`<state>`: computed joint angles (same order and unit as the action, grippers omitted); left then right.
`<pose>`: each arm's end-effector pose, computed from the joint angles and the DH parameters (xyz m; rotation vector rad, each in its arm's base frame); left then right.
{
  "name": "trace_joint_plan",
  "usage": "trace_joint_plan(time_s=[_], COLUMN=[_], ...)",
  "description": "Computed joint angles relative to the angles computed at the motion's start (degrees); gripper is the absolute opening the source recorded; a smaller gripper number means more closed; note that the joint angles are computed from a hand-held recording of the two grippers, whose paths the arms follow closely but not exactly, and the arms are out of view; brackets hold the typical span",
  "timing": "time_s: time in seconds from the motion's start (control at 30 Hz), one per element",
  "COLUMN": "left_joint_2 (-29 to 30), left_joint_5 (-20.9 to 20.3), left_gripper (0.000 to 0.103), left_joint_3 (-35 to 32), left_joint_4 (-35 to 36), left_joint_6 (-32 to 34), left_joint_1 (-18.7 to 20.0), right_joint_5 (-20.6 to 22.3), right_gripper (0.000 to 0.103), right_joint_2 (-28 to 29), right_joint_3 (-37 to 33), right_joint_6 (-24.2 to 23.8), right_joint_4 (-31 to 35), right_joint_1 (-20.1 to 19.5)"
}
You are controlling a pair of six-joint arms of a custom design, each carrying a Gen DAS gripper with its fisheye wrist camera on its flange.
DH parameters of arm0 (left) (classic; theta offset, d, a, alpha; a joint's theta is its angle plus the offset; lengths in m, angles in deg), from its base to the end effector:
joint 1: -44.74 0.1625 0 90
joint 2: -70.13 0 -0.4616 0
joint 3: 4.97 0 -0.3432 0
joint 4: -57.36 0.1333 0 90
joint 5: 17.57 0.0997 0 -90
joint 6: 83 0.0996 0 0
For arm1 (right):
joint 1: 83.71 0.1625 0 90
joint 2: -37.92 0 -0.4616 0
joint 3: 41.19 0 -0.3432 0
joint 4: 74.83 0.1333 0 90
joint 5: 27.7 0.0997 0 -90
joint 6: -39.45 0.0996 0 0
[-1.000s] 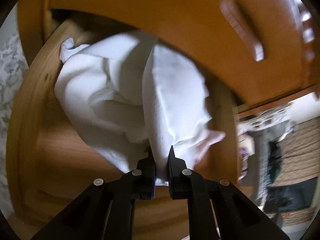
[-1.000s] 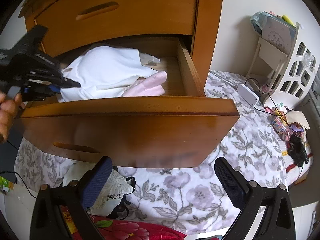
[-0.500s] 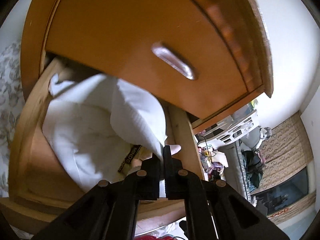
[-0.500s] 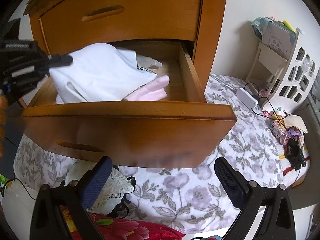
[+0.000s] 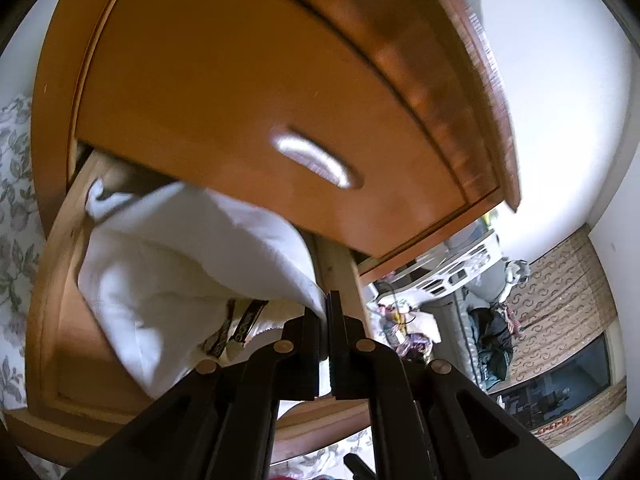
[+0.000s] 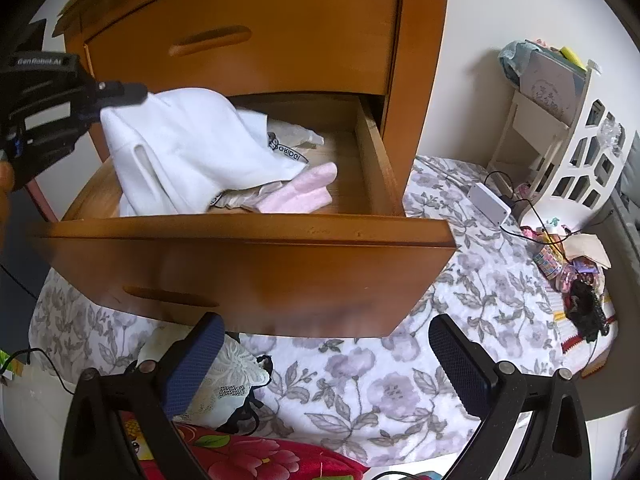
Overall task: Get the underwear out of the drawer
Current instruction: 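Lift the white garment up out of the drawer with the left gripper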
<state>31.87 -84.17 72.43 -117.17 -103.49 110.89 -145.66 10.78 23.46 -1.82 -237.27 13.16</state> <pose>-0.1507 -0.7684 0.2385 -0.1594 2.7899 -1.2958 0.1835 -0.7989 0.1491 0.8238 -2.3147 0.5559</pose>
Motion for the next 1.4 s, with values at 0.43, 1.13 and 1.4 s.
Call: trace_joint_plan(time_s=[0.43, 1.13, 1.4], left_joint_2=[-3.7, -6.7, -7.6], left_joint_5=[0.6, 10.0, 14.9], left_gripper=[0.002, 0.002, 0.002], left_joint_3=[3.7, 2.6, 4.9], left_joint_4=[-8.2, -13.3, -23.3], left_joint_6=[6.0, 20.9, 30.7], left_joint_1=[-3.5, -13.8, -19.5], right_joint_5=[1.0, 3.3, 4.4], right_gripper=[0.103, 0.103, 0.103], right_joint_2=[-1.8, -5.2, -6.8], right_joint_3=[2.3, 6.9, 9.0], right_joint_6=[-0.2, -0.3, -0.3], right_joint_4=[-2.2, -6.6, -8.3], right_joint_1=[0.5, 1.2, 1.5])
